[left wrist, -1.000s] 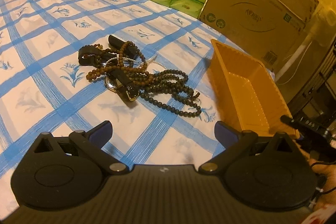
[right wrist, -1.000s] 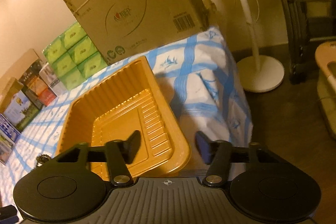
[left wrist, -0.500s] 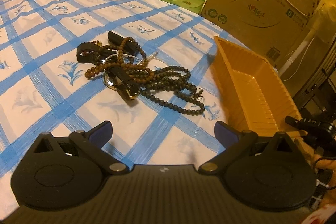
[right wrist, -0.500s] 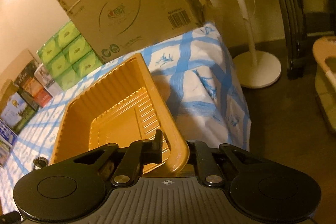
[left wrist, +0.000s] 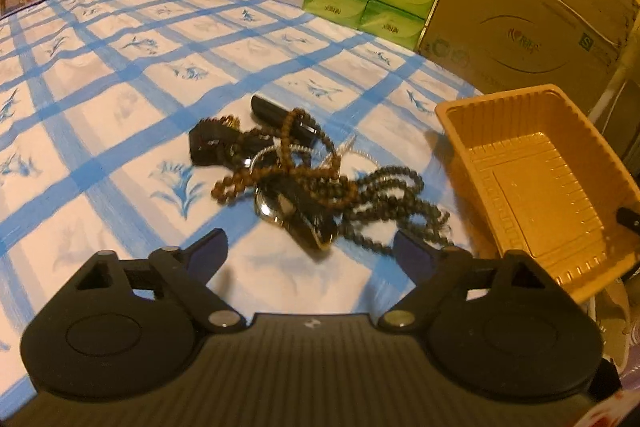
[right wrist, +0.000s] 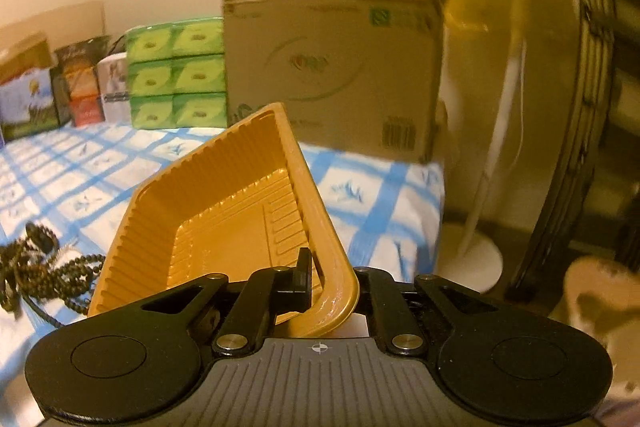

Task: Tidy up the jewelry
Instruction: 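Grasp the silver ring with the left tool while the right tool holds the tray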

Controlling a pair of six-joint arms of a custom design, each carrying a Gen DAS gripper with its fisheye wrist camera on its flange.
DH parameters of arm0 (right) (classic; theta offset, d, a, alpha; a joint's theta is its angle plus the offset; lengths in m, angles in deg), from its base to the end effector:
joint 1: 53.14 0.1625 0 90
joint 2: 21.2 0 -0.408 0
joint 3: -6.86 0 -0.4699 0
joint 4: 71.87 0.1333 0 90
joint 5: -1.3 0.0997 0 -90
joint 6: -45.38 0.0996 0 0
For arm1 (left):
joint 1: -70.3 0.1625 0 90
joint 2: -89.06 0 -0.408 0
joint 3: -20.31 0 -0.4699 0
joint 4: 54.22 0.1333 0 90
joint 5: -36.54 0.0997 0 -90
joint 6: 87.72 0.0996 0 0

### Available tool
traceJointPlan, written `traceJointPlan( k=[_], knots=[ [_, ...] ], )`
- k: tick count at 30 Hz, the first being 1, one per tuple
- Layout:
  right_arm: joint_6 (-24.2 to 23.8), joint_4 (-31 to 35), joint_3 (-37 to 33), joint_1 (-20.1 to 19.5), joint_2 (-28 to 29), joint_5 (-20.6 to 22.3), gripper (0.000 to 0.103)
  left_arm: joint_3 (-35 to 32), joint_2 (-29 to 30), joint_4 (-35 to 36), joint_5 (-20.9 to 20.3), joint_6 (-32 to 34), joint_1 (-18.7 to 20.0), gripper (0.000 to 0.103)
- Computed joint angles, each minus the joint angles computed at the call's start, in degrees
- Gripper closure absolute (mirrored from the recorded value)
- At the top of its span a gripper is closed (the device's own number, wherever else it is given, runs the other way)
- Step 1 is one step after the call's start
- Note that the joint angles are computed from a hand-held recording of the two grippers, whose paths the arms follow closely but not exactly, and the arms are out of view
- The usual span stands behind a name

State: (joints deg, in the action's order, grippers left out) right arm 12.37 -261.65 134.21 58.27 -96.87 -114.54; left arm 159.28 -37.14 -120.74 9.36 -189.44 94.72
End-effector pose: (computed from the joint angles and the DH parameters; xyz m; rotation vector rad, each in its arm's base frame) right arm 0.2756 -0.4566 0.2035 0.8906 -2.2766 1.0233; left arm -0.1548 -0.3140 0.2922 -0.2563 2.1603 -1.2174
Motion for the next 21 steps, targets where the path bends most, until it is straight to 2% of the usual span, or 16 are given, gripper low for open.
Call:
traceJointPlan(
  k=[3,7,9,13,17,21],
  knots=[
    [-1.38,-0.7,-0.25,0.68,0.83,-0.62,0.095,0.83,0.92,-6.14,1.8,5.03,2.4,0.03],
    [-2.32,-0.9,-0.99,1.42,1.8,-1.62,0.095,0.66,3.7,-10.04,3.18,8.94,4.99,0.048],
    [-3.08,-1.06,-1.12,1.6,1.91,-1.86,0.095,0.28,5.02,-11.08,2.85,10.09,6.31,0.062],
    [-3.28,-1.28,-1.35,1.91,2.3,-2.2,0.095,-0.23,5.49,-9.08,2.2,9.22,7.09,0.071],
    [-3.51,-1.11,-1.5,1.93,2.39,-2.16,0.095,-0.89,4.78,-5.41,1.06,8.29,6.71,0.089],
    [-3.71,-0.87,-1.48,1.75,2.17,-1.75,0.095,-1.39,3.09,-1.97,0.53,8.35,5.78,0.089]
  ],
)
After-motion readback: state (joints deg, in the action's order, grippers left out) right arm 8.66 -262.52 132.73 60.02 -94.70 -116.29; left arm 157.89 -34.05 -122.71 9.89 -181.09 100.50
